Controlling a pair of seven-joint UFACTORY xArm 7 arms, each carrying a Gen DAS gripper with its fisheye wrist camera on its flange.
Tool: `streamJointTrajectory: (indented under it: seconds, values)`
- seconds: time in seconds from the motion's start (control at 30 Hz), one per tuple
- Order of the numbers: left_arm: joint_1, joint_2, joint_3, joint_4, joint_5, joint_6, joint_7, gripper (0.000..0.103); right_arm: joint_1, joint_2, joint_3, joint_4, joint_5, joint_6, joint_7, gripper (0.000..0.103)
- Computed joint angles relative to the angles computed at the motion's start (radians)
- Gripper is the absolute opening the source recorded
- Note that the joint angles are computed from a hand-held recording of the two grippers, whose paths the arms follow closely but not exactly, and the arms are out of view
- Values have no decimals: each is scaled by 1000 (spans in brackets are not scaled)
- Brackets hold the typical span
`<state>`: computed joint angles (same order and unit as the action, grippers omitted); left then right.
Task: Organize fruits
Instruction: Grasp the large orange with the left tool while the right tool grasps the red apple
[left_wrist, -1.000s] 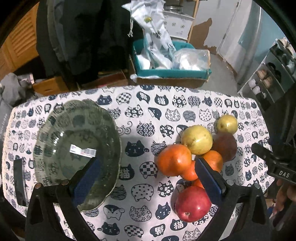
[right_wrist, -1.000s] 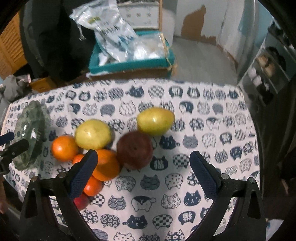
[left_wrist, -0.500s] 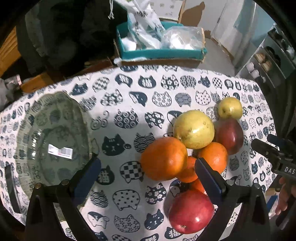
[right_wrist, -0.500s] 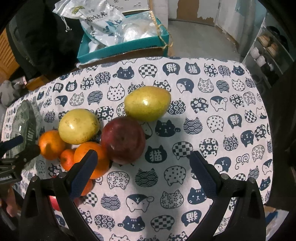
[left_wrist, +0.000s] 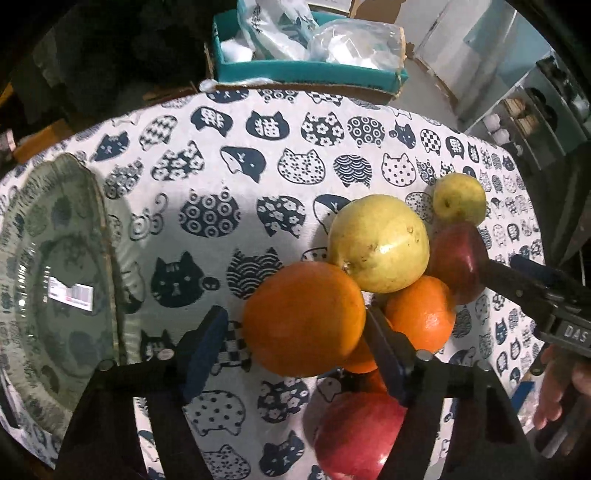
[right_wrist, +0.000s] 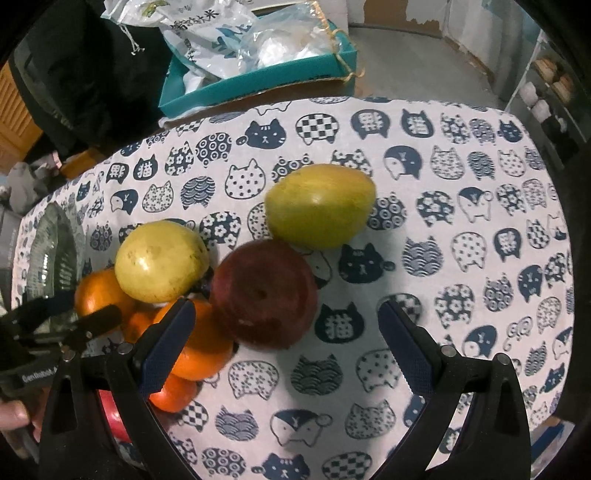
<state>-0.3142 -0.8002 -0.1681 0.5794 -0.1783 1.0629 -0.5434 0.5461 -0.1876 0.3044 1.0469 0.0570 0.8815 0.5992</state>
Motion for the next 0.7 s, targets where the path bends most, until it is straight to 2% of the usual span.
streamJointTrajectory:
  seconds: [0.07,0.33,0.53,0.7]
  values:
    - [-7,2,7,-9,-12,-13,7,69,1,27,-1,13,10,-5,-5,95]
    - [-13,1,17,-30,-23,-46,31,68,11,108,-13,37,64,-15,-29,86]
    - [-12,4,13,-30,-20,-53,36,67,17,137,-21,27,151,-57,-72,71]
    - [-12,-20,6,-44,-15,-58,31,66,21,126,-13,24,108,-53,-39,71]
